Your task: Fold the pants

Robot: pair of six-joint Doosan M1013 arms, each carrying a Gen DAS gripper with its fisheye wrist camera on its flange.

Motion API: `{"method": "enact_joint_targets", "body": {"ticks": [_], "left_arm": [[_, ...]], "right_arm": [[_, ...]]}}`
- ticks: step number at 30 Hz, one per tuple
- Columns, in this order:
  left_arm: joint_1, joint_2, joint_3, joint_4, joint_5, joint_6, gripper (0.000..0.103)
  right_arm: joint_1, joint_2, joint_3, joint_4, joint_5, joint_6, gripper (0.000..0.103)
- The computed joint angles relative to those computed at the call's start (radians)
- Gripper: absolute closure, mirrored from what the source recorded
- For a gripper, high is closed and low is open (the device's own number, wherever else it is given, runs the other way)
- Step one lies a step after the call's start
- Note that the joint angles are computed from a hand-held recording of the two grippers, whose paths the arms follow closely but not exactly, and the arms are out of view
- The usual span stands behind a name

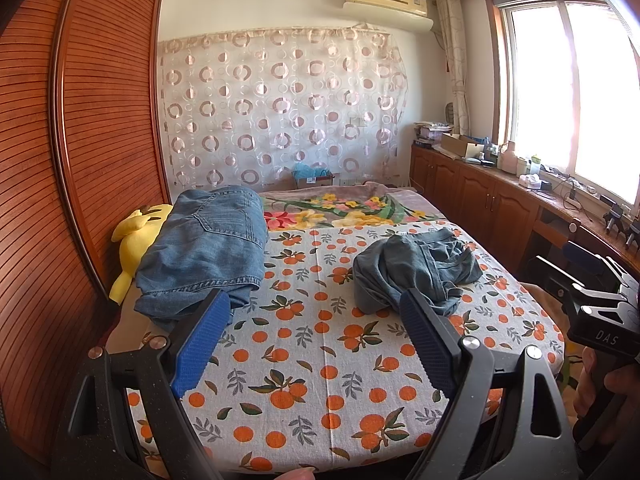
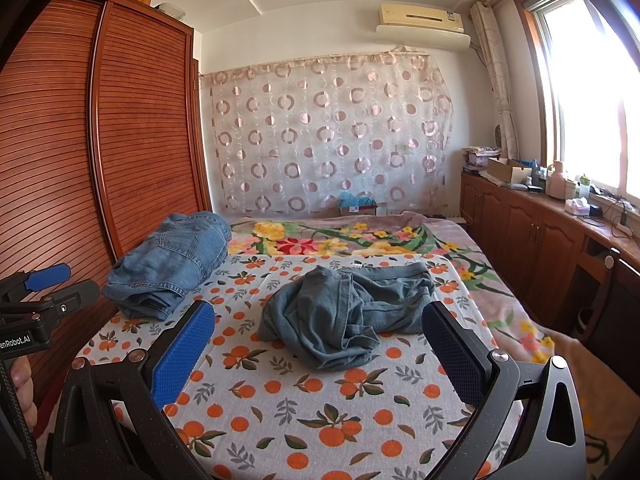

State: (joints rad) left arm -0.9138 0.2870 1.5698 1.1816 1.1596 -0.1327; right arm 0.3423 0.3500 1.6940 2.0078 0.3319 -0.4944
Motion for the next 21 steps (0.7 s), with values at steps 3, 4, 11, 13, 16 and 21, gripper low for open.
{"method": "enact_joint_targets", "body": {"ticks": [3,4,11,13,16,21], "left_arm": [[0.0,0.0,0.0,-0.001,0.0,0.001,0.016],[0.001,0.0,-0.001,-0.003,-0.001,0.003,0.016],[0.01,0.02,-0.025,-0.047,-0.003,0.038,0.016],[0.019,0.018,-0.016,-0.06,-0.018,0.045,0.016],[0.043,0.026,-0.007,-0.078,-0.049,0.057,0.016],[0.083,0.039,0.002,-0.117,-0.113,0.091,0.016]], "right_arm": [[0.0,0.001,0.0,0.0,0.0,0.0,0.0],[0.0,0.001,0.0,-0.004,0.0,0.004,0.0],[0.0,0.016,-0.013,-0.058,-0.018,0.045,0.0],[-0.001,0.018,-0.019,-0.095,-0.022,0.084,0.0],[-0.002,0.03,-0.035,-0.174,-0.027,0.157,0.0],[-0.006,0.058,-0.075,-0.361,-0.013,0.316,0.0]]}}
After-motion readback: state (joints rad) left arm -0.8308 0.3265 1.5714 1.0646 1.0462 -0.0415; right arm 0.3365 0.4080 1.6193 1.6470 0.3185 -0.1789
